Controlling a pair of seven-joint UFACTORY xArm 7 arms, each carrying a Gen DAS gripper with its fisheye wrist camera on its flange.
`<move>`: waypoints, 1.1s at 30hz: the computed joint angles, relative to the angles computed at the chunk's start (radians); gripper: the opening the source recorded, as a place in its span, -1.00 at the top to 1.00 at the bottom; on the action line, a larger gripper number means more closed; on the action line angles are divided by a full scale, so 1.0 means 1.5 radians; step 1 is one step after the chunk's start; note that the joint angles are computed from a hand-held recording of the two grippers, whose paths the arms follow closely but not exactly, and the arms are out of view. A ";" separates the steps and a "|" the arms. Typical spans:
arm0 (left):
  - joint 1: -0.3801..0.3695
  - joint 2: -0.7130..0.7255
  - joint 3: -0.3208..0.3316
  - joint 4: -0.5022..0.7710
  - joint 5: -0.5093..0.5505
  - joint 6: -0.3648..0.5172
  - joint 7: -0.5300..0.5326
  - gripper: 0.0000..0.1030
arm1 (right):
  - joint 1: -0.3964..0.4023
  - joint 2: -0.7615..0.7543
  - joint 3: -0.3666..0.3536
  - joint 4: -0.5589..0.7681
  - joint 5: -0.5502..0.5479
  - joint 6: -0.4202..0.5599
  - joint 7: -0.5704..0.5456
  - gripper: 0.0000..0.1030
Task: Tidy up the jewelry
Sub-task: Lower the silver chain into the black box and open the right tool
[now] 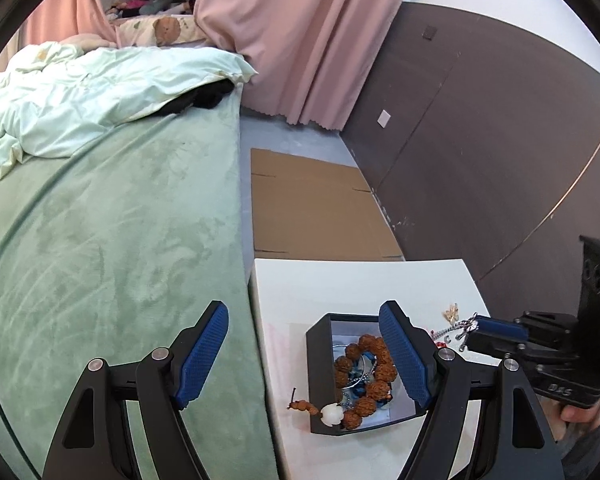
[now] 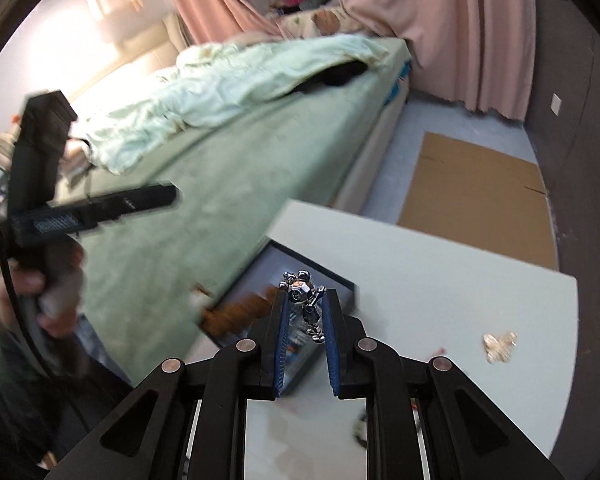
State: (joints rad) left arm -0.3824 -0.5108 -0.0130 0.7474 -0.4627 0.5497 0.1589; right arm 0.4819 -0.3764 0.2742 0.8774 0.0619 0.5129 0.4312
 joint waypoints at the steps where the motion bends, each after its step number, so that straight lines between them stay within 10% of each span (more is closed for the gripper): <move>1: 0.000 -0.002 0.001 -0.001 0.000 0.000 0.000 -0.52 | 0.002 0.012 0.004 0.013 0.000 -0.003 0.001 0.66; 22: 0.008 -0.016 0.027 -0.009 -0.031 0.004 0.015 -0.52 | 0.028 0.144 -0.015 0.056 0.060 0.094 0.022 0.78; 26: 0.005 -0.010 0.015 -0.006 -0.028 0.002 0.010 -0.52 | 0.023 0.090 -0.014 0.028 0.066 0.070 0.020 0.09; 33: -0.011 0.000 -0.006 0.003 -0.022 -0.003 -0.001 -0.52 | 0.007 0.000 -0.017 -0.016 0.056 0.068 0.039 0.08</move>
State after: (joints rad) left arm -0.3993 -0.5114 -0.0218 0.7513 -0.4961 0.5459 0.1568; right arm 0.4928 -0.3758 0.2481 0.8533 0.1462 0.6146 0.4893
